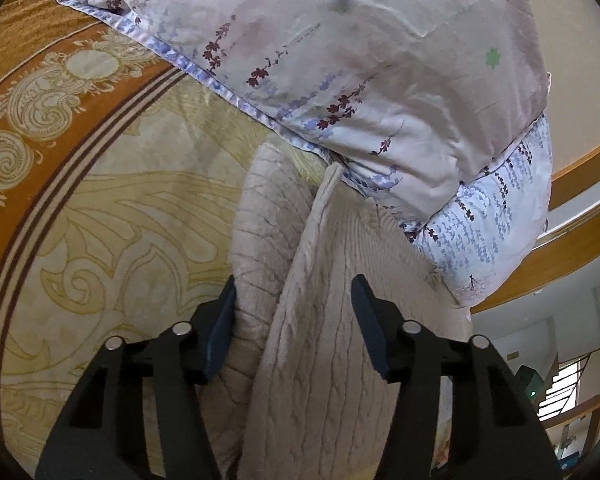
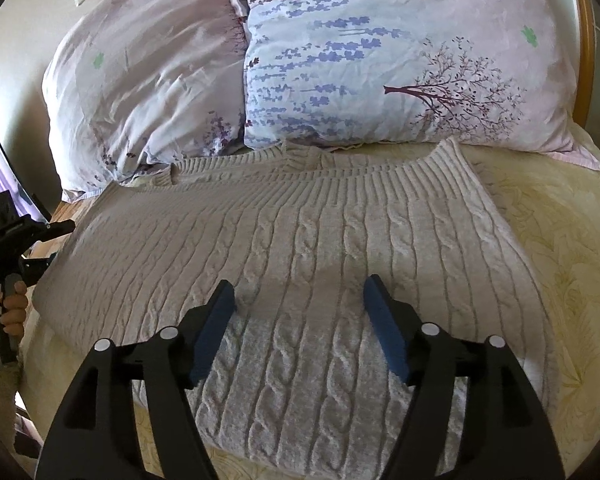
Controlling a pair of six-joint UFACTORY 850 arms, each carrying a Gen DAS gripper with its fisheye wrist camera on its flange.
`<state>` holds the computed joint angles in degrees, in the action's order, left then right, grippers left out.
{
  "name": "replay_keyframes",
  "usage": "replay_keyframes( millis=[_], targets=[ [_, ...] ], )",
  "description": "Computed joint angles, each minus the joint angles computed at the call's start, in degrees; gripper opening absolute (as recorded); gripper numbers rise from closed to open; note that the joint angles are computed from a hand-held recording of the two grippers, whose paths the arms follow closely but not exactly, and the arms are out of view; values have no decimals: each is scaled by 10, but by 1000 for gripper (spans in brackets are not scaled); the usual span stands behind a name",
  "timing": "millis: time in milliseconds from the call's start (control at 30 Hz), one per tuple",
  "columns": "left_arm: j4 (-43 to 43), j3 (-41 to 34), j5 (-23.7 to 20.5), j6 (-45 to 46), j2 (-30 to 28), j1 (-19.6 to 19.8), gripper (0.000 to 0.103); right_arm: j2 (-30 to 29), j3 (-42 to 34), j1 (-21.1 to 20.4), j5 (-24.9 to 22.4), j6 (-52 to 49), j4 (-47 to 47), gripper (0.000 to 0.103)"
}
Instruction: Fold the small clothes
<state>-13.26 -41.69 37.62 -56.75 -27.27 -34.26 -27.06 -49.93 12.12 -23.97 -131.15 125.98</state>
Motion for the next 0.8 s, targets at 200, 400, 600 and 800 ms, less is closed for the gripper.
replay_keyframes(
  millis=[200,400,600,800],
  targets=[
    [6,-10,-5,-15,-9,-2,28,-1,1,-4,-9,15,-11,71],
    [5,-9,18,-15,-4,-7,19,0,2,-10,-22,42,-29,71],
    [-29,-20,31,33,13,-25,17,10,13,-26,-54,88,-63,71],
    [-50,-51,39,75,20,-46,16,24,31,-48,-89,100,-76,71]
  ],
)
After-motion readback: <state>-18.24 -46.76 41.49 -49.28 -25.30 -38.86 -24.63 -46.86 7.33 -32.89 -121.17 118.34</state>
